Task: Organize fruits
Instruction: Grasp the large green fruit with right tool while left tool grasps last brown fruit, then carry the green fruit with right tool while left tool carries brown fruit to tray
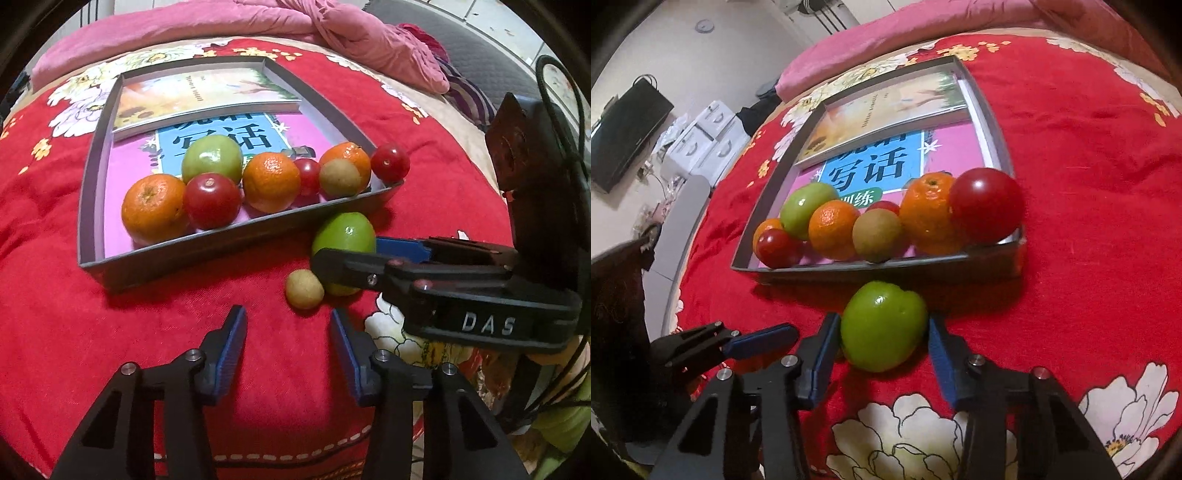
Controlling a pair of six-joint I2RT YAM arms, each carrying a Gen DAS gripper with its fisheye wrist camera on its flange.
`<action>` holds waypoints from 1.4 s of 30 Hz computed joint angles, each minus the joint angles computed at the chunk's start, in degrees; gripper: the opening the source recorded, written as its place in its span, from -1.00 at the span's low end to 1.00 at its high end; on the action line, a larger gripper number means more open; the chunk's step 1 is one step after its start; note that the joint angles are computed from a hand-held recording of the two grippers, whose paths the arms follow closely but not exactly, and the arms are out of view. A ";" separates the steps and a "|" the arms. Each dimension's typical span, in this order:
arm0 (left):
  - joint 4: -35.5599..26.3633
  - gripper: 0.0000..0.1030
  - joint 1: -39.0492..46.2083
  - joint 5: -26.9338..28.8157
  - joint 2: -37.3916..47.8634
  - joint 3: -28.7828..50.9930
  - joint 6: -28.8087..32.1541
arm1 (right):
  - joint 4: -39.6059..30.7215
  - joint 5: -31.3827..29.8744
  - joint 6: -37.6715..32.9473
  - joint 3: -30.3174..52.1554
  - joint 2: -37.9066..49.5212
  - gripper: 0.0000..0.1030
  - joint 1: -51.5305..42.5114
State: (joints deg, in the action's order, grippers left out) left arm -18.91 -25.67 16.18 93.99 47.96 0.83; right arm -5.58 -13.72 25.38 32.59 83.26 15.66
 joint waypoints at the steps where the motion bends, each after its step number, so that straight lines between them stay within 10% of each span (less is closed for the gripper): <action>1: 0.10 -0.07 -0.15 0.16 0.27 0.22 -0.02 | 0.04 0.15 -0.16 -0.10 -0.21 -0.09 0.13; 16: 1.73 -0.55 -2.86 -0.34 6.63 5.17 -0.80 | -5.14 2.34 -2.67 -3.55 -9.43 -0.10 -3.51; 42: -5.34 -0.55 9.12 3.68 -11.51 1.85 -2.45 | -9.54 6.39 -3.81 -1.24 -20.55 -0.10 3.80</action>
